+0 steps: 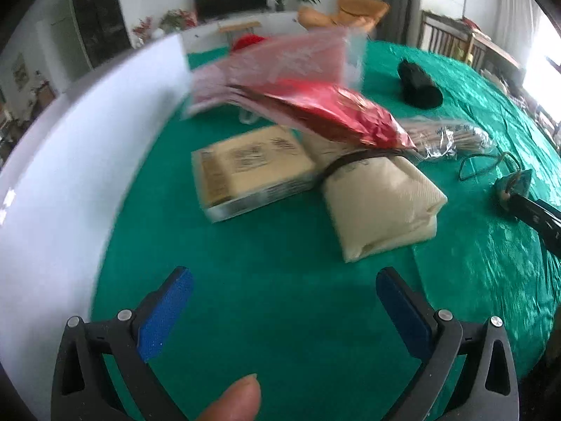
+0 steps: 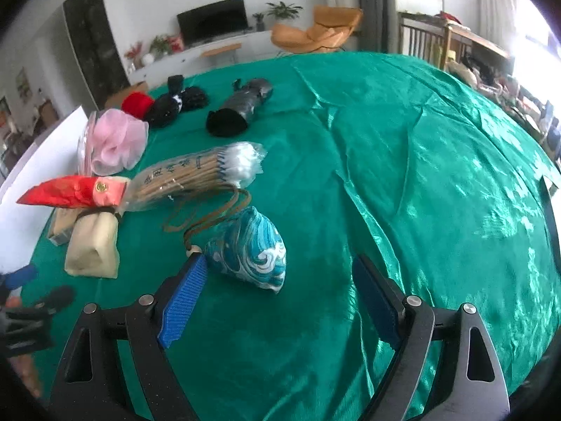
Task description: Organize soft objects
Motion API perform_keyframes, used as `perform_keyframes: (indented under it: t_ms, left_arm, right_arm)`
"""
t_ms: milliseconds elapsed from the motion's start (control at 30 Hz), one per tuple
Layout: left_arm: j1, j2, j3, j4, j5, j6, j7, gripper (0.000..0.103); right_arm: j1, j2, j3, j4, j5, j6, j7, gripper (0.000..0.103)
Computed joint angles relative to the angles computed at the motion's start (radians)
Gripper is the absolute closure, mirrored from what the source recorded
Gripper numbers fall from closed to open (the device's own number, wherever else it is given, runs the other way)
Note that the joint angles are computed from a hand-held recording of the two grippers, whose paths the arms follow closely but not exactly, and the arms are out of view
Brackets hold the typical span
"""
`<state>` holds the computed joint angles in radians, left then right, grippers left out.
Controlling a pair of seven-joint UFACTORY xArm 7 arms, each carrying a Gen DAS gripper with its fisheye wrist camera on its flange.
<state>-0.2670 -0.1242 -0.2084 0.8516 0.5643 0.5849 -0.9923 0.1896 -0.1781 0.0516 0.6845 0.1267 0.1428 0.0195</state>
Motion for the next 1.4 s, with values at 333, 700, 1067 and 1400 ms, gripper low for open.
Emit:
perform_keyframes:
  t_ms: [333, 700, 1067, 1400]
  left_arm:
    - [-0.039, 0.298, 0.097, 0.325, 0.012, -0.005, 0.013, 0.0]
    - [-0.104, 0.365, 0.179, 0.391, 0.088, -0.03, -0.078, 0.0]
    - [-0.103, 0.361, 0.18, 0.384, 0.089, -0.033, -0.078, 0.0]
    - [-0.104, 0.361, 0.18, 0.385, 0.09, -0.033, -0.079, 0.0]
  right_arm:
    - [-0.046, -0.002, 0.04, 0.002, -0.144, 0.021, 0.084, 0.016]
    - [-0.048, 0.014, 0.032, 0.016, -0.123, 0.044, 0.089, 0.016]
    - [-0.083, 0.019, 0.064, 0.02, -0.266, 0.056, 0.191, 0.015]
    - [-0.07, 0.017, 0.05, 0.016, -0.26, 0.051, 0.186, 0.015]
